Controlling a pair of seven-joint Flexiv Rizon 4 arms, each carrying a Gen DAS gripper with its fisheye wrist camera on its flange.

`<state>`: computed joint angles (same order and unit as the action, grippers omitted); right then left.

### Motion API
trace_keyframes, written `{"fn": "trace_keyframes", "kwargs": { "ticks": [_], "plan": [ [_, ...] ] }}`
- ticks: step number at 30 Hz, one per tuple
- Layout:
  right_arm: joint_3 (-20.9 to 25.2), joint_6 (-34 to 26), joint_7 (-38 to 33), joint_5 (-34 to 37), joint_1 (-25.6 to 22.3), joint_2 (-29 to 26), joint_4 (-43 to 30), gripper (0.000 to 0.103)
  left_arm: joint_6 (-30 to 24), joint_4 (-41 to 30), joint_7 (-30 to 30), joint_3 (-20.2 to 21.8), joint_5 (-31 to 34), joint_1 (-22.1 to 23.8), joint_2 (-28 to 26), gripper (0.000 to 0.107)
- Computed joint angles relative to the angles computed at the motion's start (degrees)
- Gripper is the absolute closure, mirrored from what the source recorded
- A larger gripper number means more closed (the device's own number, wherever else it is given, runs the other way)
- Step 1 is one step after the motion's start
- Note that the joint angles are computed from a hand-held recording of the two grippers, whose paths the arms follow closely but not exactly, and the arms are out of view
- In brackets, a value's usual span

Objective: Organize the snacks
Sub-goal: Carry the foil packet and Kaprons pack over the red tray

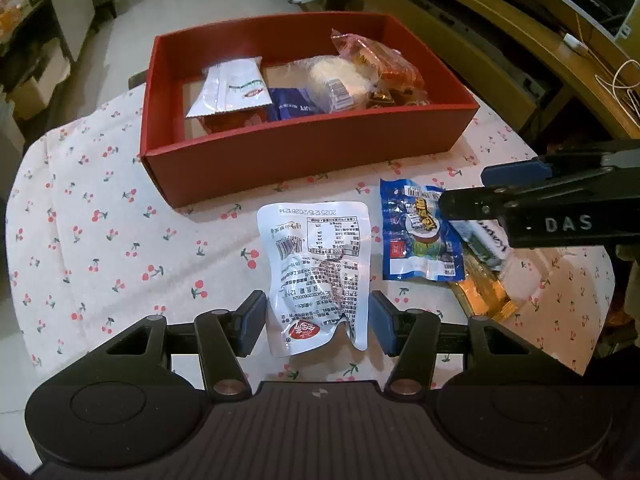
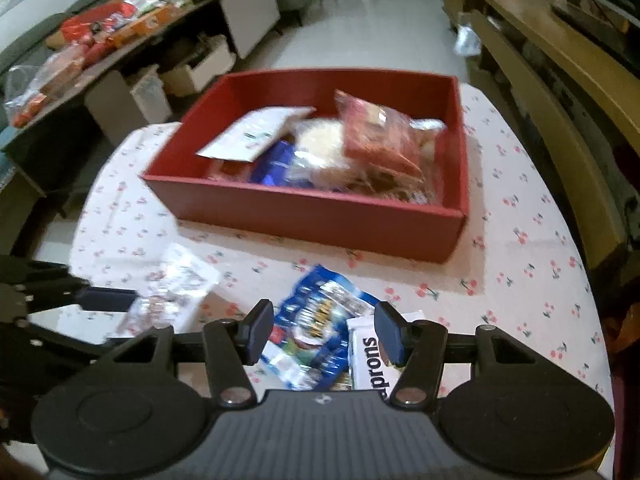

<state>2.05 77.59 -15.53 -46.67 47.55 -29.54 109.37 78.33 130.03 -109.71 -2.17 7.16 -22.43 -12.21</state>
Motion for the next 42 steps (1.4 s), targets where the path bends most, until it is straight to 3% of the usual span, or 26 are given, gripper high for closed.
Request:
{"fn": "trace_keyframes", "kwargs": {
  "ticks": [3,5,9,15,18,20,21,25,33,42],
  "plan": [
    [2.2,-2.3,-2.1,3.5,-2.1,-0.3,-0.3,0.046,0.2,0.4,1.1,-0.9,-1.4,0.6,0.0,0.044],
    [1.3,-1.3,-0.9,4.0,-2.3,0.5,1.1,0.045,1.0,1.0,2.5,-1.7,-3.0,1.1,-0.1,0.044],
    [2.4,-1.7,-2.2,5.5,-3.6,1.7,3.6,0.031,2.9,2.9,7.2,-4.4,-8.4,2.8,0.2,0.044],
    [6.7,-6.6,-9.4,11.1,-5.2,-1.5,1.0,0.031,3.7,3.8,11.5,-5.9,-13.5,3.0,0.2,0.044],
    [4.3,-7.5,-8.8,10.0,-3.2,-2.2,0.3,0.029,3.8,3.8,12.2,-5.8,-14.5,2.6,0.0,0.044],
    [3.7,-7.2,-7.8,9.6,-2.6,-2.0,0.6,0.037,3.6,3.5,11.8,-5.2,-14.1,2.0,-0.3,0.044],
    [3.0,-7.4,-7.0,8.7,-1.9,-1.7,1.0,0.044,3.4,3.1,11.2,-4.4,-13.2,1.4,-0.4,0.044],
    [1.7,-7.2,-4.1,5.3,-0.3,-0.4,2.4,0.044,2.7,1.1,7.4,-1.1,-7.2,-1.4,-0.8,0.044],
    [-3.7,-4.9,10.6,-12.4,1.8,3.1,3.4,0.044,2.0,-3.0,-1.7,3.3,4.1,-4.6,-1.1,0.044],
    [-0.5,-5.0,15.5,-20.8,-1.7,2.1,-0.7,0.044,-0.2,-9.4,-13.7,6.8,17.4,-6.6,-1.6,0.044]
  ]
}}
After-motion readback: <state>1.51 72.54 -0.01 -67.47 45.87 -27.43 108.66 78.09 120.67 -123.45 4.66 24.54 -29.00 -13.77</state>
